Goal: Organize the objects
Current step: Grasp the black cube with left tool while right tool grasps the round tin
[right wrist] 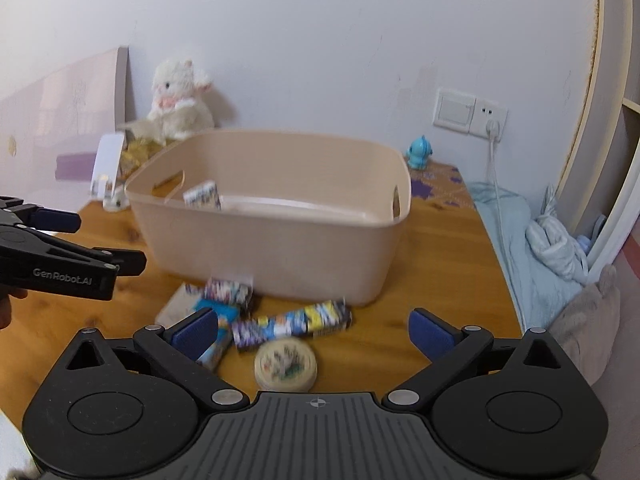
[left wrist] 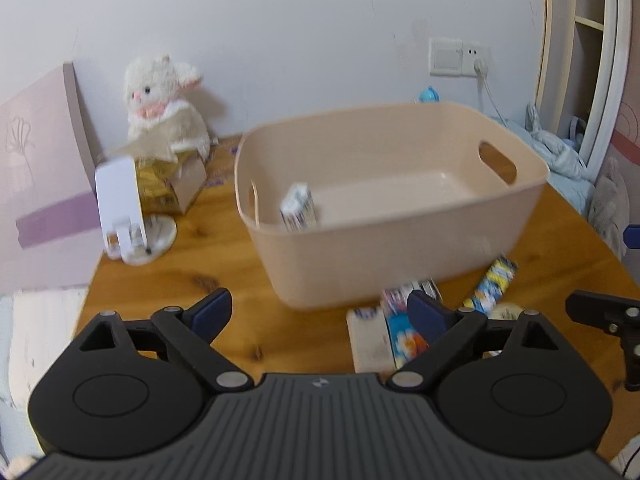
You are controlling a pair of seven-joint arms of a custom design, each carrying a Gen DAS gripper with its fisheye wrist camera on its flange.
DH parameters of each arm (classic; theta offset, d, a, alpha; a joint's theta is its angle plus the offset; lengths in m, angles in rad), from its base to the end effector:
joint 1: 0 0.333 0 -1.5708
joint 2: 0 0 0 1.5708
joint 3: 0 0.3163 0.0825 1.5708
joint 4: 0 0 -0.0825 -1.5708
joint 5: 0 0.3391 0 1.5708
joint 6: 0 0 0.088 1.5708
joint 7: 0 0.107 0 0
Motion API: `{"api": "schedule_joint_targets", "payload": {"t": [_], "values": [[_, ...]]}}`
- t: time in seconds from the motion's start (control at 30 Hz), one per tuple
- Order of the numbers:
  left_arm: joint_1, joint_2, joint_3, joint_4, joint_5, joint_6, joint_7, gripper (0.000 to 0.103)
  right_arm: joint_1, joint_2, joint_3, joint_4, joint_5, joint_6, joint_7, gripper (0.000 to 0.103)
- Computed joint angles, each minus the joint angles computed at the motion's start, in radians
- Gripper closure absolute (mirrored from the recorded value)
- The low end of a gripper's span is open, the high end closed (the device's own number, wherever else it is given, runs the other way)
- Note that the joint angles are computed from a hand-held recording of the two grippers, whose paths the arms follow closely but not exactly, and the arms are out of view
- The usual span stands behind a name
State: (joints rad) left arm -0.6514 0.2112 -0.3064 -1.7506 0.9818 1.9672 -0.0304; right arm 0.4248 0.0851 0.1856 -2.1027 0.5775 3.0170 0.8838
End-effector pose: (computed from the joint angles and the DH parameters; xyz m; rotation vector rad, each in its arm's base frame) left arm 0.3947 -0.4431 0.4940 -1.8682 1.4418 -0.5253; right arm 0.4874 0.2881 0.4952 -2.1357 0.9337 -0.4567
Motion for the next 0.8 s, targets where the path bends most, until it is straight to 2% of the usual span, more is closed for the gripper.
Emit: {"api": "schedule_joint_targets", "payload": {"t": [0.17,0.43,0.63,0.8], "values": [[-0.017,0.014,-0.011,-0.021,-0.022,0.019,-0.052,0.008,-0.003,-0.018,-0.008,-0.053,0.001,-0.009,0.002,0.0],[-0.043,0.064,-0.011,-0.012,-0.056,0.073,-0.077,0.008,-0.002,-0.013,-0.027,-0.116,-0.082,0.024,0.094,0.0],[-0.06,0.117,0.011,0.022,-0.065,0.128,-0.1,0.008,0.013,0.005,-0.068,-0.148,-0.272,0.064,0.259,0.0],[-0.063,0.149,0.029,0.037,-0.09,0.161,-0.093,0.008,-0.025,0.029,-0.037,-0.13,-0.233,0.049,0.234,0.0]]}}
